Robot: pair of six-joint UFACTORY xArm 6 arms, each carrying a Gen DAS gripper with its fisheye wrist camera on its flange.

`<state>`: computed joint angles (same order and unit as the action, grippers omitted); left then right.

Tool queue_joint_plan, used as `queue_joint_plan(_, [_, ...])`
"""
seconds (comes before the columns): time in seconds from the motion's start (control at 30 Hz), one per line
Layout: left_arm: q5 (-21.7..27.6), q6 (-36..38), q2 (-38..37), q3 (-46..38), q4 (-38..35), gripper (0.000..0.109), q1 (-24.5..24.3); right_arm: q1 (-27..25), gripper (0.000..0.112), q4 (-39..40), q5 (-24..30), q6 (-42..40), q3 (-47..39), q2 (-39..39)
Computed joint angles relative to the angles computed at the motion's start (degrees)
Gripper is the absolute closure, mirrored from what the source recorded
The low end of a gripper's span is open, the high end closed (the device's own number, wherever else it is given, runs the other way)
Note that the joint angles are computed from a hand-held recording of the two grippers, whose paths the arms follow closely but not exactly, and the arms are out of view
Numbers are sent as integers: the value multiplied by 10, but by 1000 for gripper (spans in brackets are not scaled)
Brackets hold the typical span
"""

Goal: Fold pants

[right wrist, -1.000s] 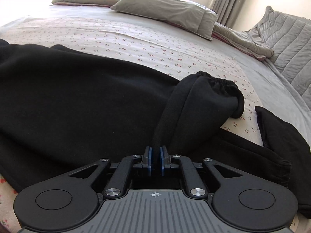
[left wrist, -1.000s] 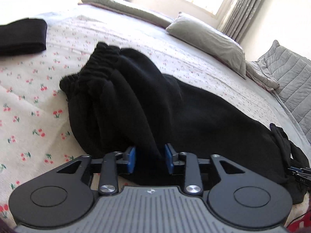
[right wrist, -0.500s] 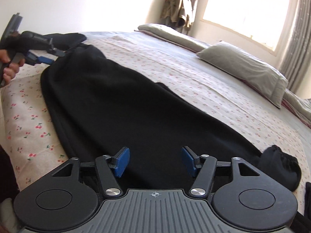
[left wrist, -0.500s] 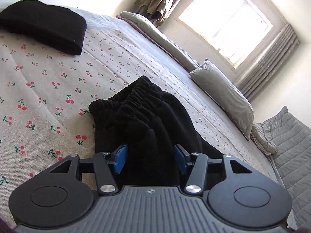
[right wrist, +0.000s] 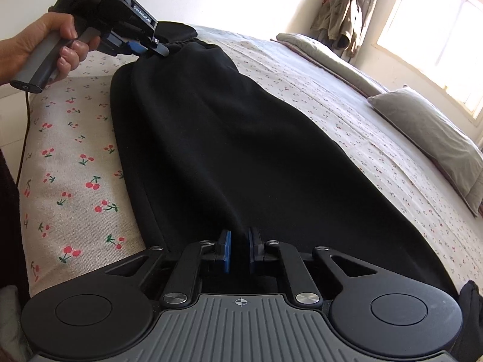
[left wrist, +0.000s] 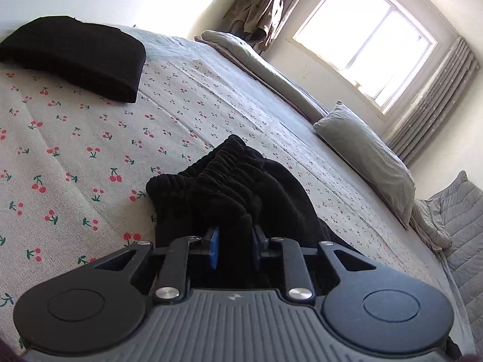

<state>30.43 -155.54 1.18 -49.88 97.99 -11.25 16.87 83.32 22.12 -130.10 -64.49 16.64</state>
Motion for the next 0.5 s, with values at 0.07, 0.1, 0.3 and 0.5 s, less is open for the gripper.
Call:
queue_joint_plan(0.07, [3,18,-6,3,-10,87,-2,-6,108,-8,10,20,2,-12])
queue_joint_plan(0.1, [1,15,-9,5,-8,87,-1,-11,108,-12,21,34,3,-20])
queue_joint_plan(0.3, [-11,-17,-28,22,23,87,8,-47,108,-37,84,91,1,-49])
queue_joint_plan(0.5, [42,66,-46,25,-32,89,-21,-40,109,-47,89,107,7,-62])
